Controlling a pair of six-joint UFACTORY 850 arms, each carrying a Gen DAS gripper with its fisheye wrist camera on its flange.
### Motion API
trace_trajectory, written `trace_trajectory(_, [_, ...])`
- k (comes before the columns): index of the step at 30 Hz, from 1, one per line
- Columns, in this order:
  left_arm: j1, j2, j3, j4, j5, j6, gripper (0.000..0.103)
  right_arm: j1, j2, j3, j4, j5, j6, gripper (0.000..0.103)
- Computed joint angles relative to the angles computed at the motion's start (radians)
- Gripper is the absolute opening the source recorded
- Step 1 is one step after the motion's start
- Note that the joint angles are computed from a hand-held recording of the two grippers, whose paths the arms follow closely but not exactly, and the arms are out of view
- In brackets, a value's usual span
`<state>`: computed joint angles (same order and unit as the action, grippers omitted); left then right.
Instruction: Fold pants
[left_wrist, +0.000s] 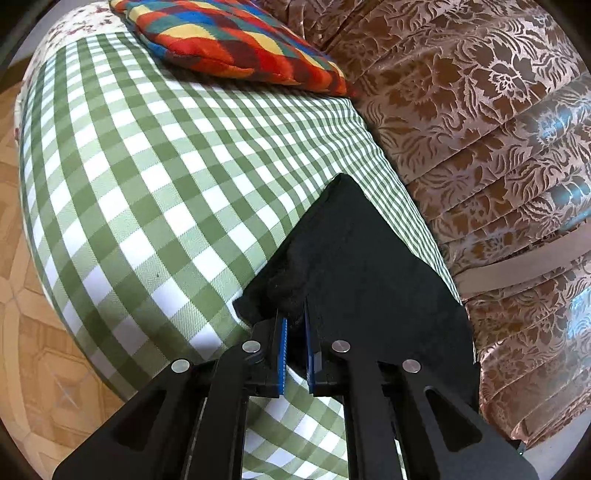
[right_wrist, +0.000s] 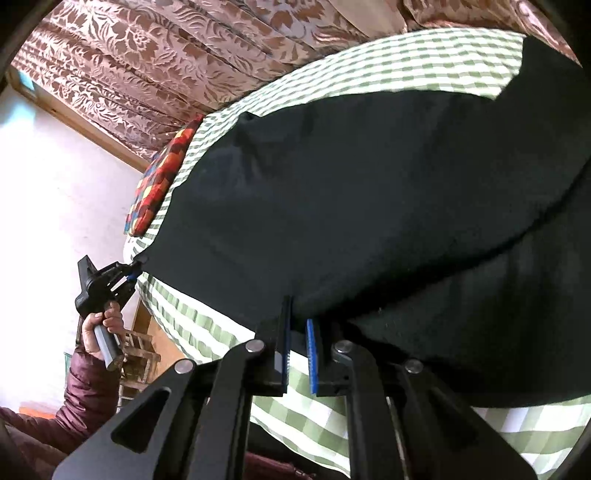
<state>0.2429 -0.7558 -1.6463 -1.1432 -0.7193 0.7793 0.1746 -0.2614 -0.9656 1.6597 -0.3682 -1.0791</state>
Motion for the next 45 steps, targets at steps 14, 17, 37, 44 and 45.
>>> trace_trajectory(14, [-0.042,0.121,0.098,0.225,0.276,-0.099,0.038,-0.01,0.017,0.032,-0.019,-0.028,0.011,0.042])
trace_trajectory(17, [-0.056,0.184,0.162,0.084,0.343,0.085,0.038,-0.033,0.088,0.062,-0.219,0.044,0.206,0.05])
trace_trajectory(37, [-0.383,0.143,0.165,0.086,-0.204,0.565,0.047,-0.282,-0.406,-0.678,-1.838,-0.279,1.825,0.069])
trace_trajectory(44, [-0.411,0.143,0.166,0.103,-0.237,0.589,0.047,-0.256,-0.378,-0.61,-2.02,-0.255,1.931,0.01])
trace_trajectory(45, [-0.417,0.144,0.166,0.102,-0.235,0.591,0.047,-0.261,-0.34,-0.561,-2.027,-0.206,1.942,0.01])
